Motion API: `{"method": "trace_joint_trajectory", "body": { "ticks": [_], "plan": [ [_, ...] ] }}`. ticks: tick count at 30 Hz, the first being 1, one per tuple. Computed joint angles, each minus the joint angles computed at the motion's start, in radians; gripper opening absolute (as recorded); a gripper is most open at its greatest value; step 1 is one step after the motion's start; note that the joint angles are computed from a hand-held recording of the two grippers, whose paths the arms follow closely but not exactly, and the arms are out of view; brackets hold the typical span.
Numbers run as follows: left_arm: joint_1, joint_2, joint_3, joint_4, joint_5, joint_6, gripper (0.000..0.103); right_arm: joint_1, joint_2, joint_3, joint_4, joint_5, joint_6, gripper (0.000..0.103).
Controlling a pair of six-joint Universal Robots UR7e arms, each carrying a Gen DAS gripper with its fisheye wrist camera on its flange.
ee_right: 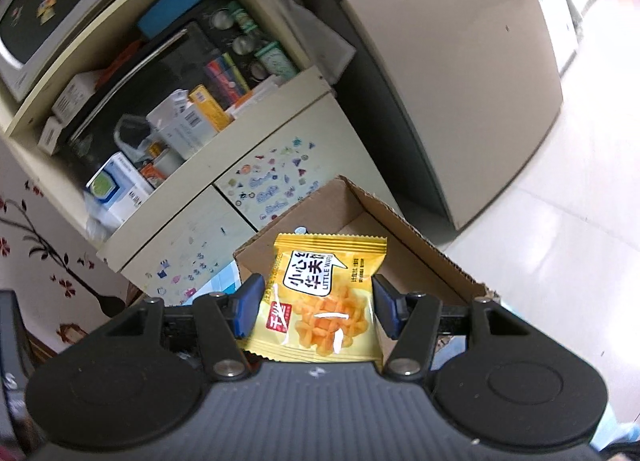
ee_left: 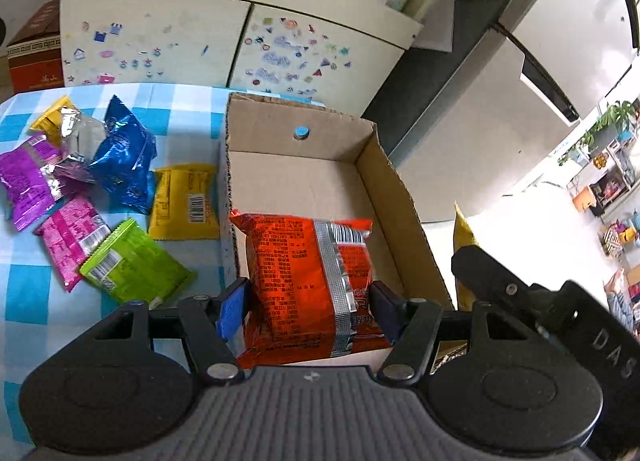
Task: Organize snacks
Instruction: 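Open both tools to drop the two bags into the box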
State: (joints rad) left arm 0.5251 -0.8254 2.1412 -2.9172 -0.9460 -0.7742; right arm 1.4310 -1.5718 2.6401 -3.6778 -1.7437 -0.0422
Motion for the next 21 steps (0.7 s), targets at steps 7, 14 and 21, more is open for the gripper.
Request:
{"method": "trace_joint_trajectory", "body": {
  "ticks": [7,14,21],
  "plan": [
    [-0.009,-0.013,0.008,-0.010,0.018,0.020,0.092,-0.046,-0.007,0.004,-0.013,0.051,0.076,0.072],
    [0.002,-0.075,0.034,0.040,0.050,0.013,0.099,-0.053,-0.006,0.006,-0.008,0.092,0.049,0.073],
    [0.032,-0.161,0.079,0.101,0.072,-0.011,0.099,-0.034,0.014,0.007,-0.009,0.125,-0.013,0.073]
  ]
}}
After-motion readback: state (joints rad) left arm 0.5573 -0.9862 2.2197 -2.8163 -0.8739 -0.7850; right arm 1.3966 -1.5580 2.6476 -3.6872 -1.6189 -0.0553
